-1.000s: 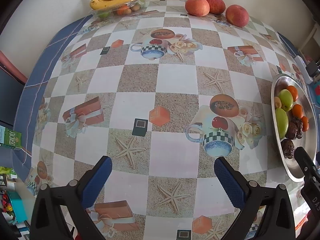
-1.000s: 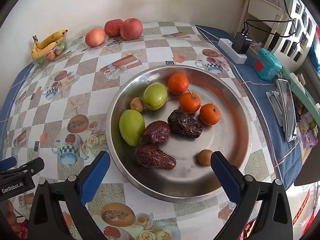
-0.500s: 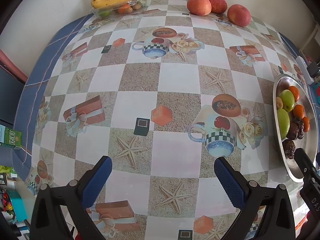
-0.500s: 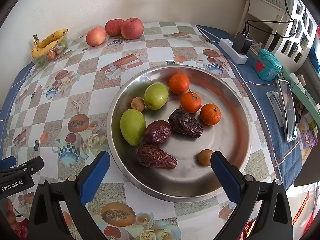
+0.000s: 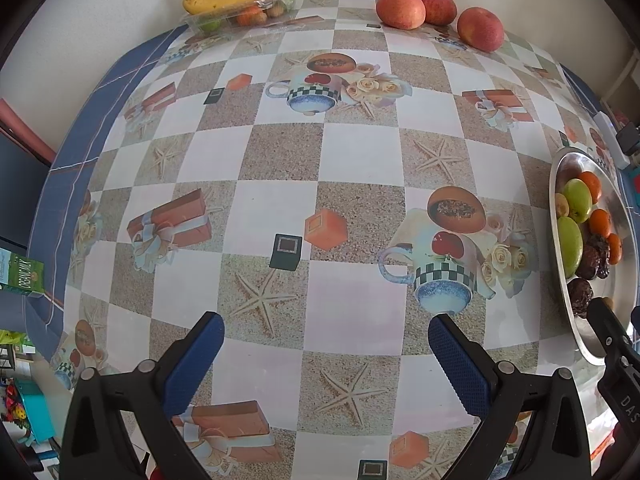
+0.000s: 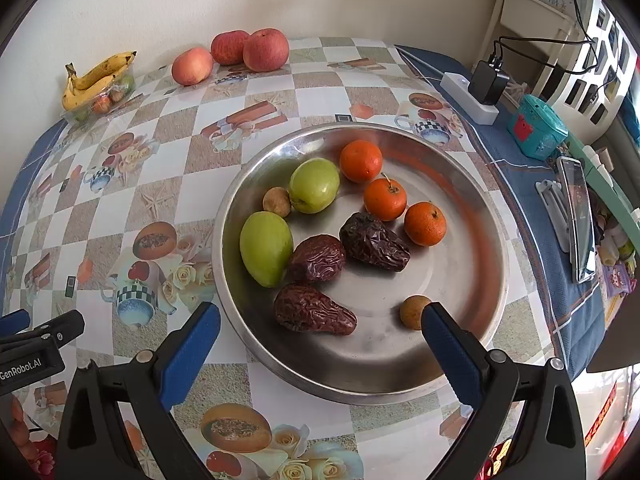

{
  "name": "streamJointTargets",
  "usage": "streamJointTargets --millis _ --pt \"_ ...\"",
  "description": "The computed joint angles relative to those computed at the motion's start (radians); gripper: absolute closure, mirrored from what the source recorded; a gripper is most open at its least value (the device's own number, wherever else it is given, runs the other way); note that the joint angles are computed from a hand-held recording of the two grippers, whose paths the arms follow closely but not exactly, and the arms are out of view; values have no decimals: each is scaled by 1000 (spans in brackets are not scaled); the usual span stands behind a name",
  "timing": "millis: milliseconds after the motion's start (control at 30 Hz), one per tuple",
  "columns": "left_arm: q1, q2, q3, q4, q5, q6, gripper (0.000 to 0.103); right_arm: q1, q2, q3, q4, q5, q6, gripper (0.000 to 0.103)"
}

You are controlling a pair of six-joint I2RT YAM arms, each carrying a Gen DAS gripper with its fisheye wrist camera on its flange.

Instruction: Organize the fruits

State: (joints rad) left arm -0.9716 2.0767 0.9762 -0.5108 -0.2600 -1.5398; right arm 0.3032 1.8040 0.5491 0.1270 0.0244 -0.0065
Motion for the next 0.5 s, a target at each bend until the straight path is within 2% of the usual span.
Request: streamJointTargets --millis 500 --pt "3 -2 -10 10 8 -4 0 -1 1 2 -2 -1 -1 2"
